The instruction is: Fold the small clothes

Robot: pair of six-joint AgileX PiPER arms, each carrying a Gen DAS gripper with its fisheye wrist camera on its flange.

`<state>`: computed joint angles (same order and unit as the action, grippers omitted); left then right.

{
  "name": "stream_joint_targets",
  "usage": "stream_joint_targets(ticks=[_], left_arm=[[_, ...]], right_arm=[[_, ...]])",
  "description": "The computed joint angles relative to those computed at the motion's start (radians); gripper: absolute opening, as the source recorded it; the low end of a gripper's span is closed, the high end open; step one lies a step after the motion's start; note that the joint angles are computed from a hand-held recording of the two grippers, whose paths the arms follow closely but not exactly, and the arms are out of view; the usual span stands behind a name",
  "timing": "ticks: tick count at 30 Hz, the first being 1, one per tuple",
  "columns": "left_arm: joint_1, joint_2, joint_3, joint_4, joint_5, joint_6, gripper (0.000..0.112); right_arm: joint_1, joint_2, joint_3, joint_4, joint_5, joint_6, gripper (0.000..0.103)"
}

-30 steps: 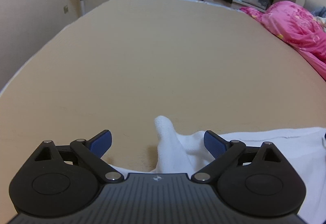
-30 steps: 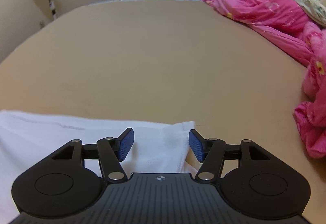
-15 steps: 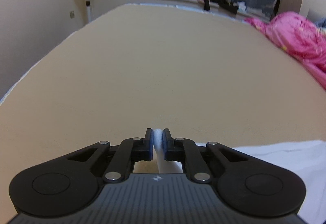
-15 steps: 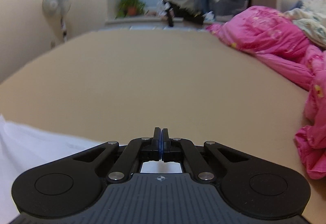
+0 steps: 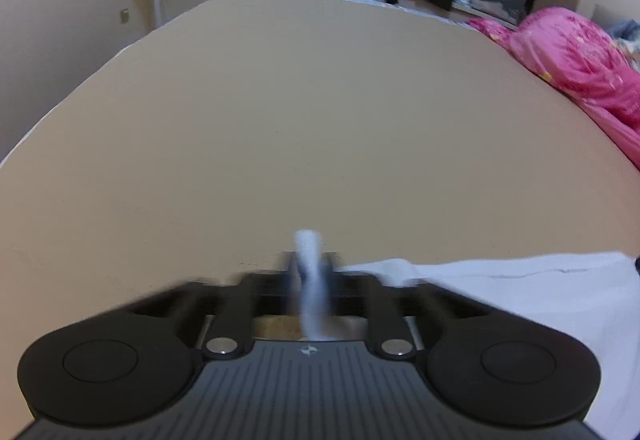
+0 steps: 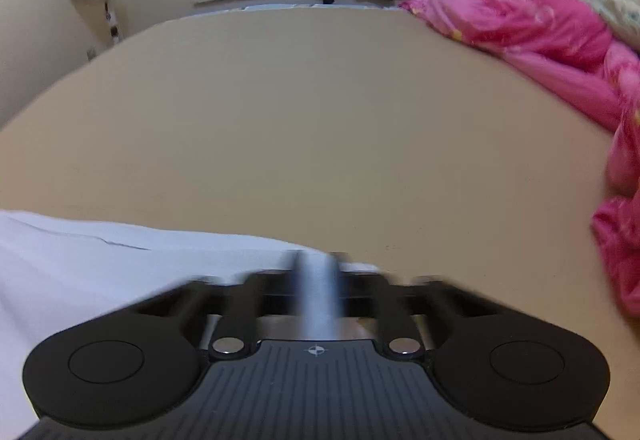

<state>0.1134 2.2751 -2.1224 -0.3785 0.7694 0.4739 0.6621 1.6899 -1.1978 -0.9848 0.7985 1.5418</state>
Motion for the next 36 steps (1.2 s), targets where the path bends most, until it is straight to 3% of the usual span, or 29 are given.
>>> stream_joint_targets(ticks=[6, 9, 10, 11, 13, 15, 16, 17, 19, 21, 27, 30, 32, 34, 35, 36], left_arm=[[0.039, -0.056, 0.089, -0.154, -0.045, 0.139, 0.007], [0.041, -0.055, 0.098, -0.153, -0.048, 0.165, 0.009], [0.037, -0.051, 0.095, -0.140, -0.048, 0.155, 0.011], [0.033, -0.043, 0.081, -0.123, -0.040, 0.133, 0.012], [0.029, -0.024, 0.056, -0.095, -0.029, 0.090, 0.020], [0.021, -0.011, 0.043, -0.063, -0.038, 0.055, 0.025], [0.018, -0.006, 0.041, -0.055, -0.040, 0.052, 0.025], [0.016, 0.001, 0.033, -0.048, -0.037, 0.051, 0.025], [0.014, 0.000, 0.044, -0.051, -0.049, 0.073, 0.021], [0.016, 0.004, 0.039, -0.076, -0.039, 0.107, 0.007], [0.051, -0.048, 0.129, -0.240, -0.103, 0.187, 0.007], [0.032, 0.015, 0.038, -0.119, -0.054, 0.054, 0.008], [0.005, 0.038, 0.018, -0.014, -0.067, -0.033, 0.014], [-0.023, 0.044, 0.011, 0.142, -0.095, -0.166, 0.050], [-0.028, 0.037, 0.025, 0.188, -0.120, -0.208, 0.058], [-0.027, 0.019, 0.055, 0.220, -0.156, -0.241, 0.074]], right_arm=[[0.013, -0.112, 0.099, -0.156, 0.020, 0.199, 0.000], [-0.057, -0.111, 0.082, -0.067, -0.038, 0.099, 0.002], [-0.090, -0.106, 0.075, -0.004, -0.082, 0.052, 0.015], [-0.097, -0.096, 0.070, 0.036, -0.098, 0.031, 0.036], [-0.102, -0.064, 0.057, 0.060, -0.110, -0.004, 0.046], [-0.094, -0.025, 0.031, 0.080, -0.093, -0.055, 0.045], [-0.083, -0.014, 0.029, 0.054, -0.083, -0.048, 0.039], [-0.076, -0.008, 0.032, 0.034, -0.089, -0.054, 0.018], [-0.045, 0.002, 0.020, 0.000, -0.064, -0.063, 0.007], [-0.025, -0.007, 0.030, -0.047, -0.060, -0.044, 0.006], [-0.010, -0.143, 0.141, -0.254, -0.028, 0.321, 0.006], [-0.116, -0.118, 0.139, -0.126, -0.147, 0.256, 0.006], [-0.148, -0.040, 0.080, 0.007, -0.134, 0.119, 0.008], [-0.147, 0.005, 0.055, 0.058, -0.110, 0.080, 0.017], [-0.135, -0.002, 0.066, 0.025, -0.102, 0.121, 0.019], [-0.124, -0.015, 0.073, 0.012, -0.090, 0.153, 0.024]])
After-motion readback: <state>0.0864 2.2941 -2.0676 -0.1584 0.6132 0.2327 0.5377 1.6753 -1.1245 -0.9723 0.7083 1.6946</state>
